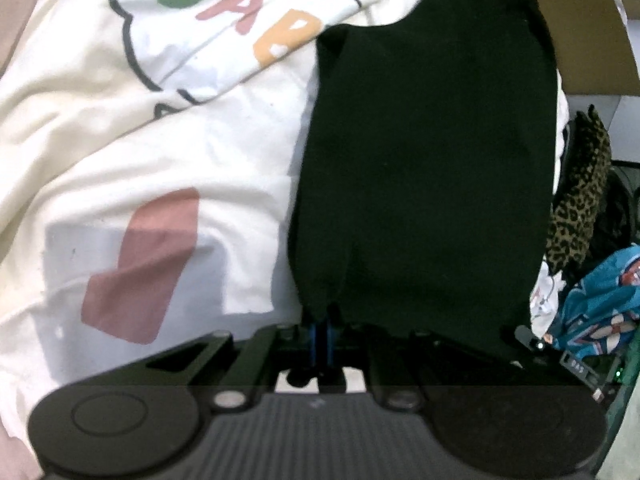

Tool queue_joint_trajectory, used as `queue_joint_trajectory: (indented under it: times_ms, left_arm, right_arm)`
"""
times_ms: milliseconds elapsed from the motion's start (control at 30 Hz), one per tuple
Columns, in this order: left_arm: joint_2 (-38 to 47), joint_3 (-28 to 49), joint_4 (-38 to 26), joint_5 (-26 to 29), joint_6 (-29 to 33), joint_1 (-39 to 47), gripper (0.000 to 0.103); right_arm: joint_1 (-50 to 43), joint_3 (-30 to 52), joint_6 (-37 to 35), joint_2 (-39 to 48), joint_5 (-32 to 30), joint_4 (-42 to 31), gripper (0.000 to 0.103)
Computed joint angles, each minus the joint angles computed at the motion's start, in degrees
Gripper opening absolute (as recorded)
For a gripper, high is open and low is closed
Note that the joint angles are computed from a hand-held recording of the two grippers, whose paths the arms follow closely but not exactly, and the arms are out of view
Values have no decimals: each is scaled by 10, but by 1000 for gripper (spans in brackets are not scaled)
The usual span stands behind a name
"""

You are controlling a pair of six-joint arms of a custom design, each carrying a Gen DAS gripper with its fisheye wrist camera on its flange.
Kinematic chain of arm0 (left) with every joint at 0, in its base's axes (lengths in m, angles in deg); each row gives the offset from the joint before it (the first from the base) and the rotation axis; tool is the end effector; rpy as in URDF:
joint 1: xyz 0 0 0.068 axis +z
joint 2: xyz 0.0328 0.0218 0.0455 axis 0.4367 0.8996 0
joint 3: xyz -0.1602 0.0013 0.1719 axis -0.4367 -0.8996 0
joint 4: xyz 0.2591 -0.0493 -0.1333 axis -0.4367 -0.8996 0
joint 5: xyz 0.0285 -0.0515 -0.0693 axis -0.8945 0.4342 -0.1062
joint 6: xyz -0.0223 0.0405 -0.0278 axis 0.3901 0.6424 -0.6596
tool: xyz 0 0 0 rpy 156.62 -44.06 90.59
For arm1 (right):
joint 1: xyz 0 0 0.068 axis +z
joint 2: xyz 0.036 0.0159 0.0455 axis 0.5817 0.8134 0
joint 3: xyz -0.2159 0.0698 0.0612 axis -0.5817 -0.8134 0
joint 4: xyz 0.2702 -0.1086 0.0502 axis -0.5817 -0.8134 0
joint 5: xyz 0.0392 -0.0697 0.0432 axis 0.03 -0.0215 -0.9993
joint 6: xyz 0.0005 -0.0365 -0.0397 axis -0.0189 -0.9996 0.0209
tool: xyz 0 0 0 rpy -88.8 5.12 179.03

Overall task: Fold clothes
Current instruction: 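Lower the black shorts onto the duvet with both grippers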

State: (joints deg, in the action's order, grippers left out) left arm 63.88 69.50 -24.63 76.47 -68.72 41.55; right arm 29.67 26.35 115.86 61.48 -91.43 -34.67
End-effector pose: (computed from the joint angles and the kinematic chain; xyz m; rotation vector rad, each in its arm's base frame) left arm 0.3449 0.0793 0.1085 0.2997 -2.9050 0.7793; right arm 0.2707 -0.0070 0.1158 0.6572 2.6539 0.9754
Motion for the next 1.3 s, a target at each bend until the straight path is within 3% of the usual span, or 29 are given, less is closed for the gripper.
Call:
queue_joint_trajectory:
  times_ms: [100, 367, 567, 633, 667, 700, 867, 1300]
  left_arm:
    - [-1, 2, -3, -4, 4, -4, 5]
    - [-7, -3, 1, -16, -2, -16, 5]
    - [-19, -18, 10, -17, -14, -20, 5]
    - [-22, -24, 13, -15, -18, -19, 5]
    - [-24, -25, 12, -14, -18, -19, 5]
    - [-26, -27, 12, -13, -18, -19, 5]
    - [-42, -22, -19, 12, 0, -3, 5]
    - [-135, -24, -123, 86, 64, 66, 4]
  right_arm:
    - [-9, 0, -4, 7, -6, 9, 44]
    - [-15, 41, -38, 87, 2, 21, 44]
    - [-17, 73, -57, 141, -27, 26, 44]
    - [-18, 83, -71, 154, -33, 15, 30]
    - [-19, 88, -78, 160, -35, 9, 13]
    - [-18, 92, -83, 160, -34, 2, 9]
    - [-13, 109, -106, 149, -31, -33, 4]
    - [-26, 103, -129, 16, -61, -133, 2]
